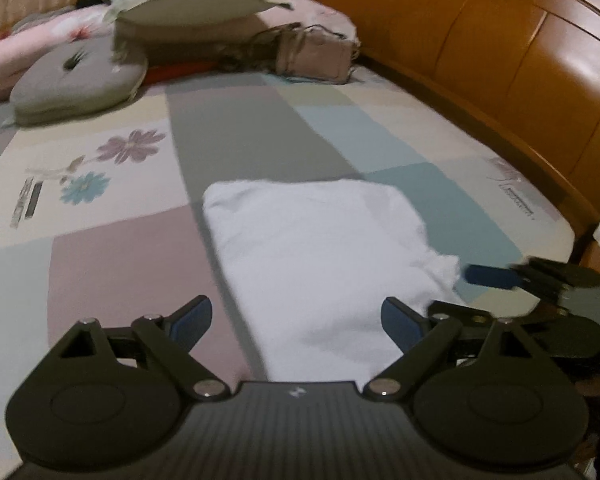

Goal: Fold clothes

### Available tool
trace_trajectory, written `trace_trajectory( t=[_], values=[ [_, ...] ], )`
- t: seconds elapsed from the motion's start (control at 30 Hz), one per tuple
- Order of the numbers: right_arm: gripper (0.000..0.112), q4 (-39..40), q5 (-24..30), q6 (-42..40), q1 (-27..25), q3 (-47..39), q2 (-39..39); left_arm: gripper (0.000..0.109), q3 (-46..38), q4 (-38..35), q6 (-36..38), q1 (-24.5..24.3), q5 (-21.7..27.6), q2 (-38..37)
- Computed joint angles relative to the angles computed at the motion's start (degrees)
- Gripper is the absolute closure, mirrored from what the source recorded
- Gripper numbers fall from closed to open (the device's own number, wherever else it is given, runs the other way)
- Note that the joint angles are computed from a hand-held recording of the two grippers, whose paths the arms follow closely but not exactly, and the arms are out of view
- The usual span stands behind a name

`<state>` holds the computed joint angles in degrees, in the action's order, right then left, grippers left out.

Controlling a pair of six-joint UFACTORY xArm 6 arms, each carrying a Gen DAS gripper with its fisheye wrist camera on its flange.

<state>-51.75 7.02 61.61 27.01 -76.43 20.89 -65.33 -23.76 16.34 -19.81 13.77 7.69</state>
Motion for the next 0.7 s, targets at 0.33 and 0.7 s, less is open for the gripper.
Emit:
trace_trajectory(
  t=[0.33, 0.7],
  values=[
    [0.031, 11.32, -2.25, -9.85, -1.31, -3.30, 5.84, 0.016, -14.12, -11.58, 10.92, 0.43, 6.06, 10.03],
    [0.029, -4.81, -5.38, 5.84, -3.12, -2.83, 5.84, 0.016, -43.88, -4.04, -0.09, 3.17, 13.64, 34.11]
  ],
)
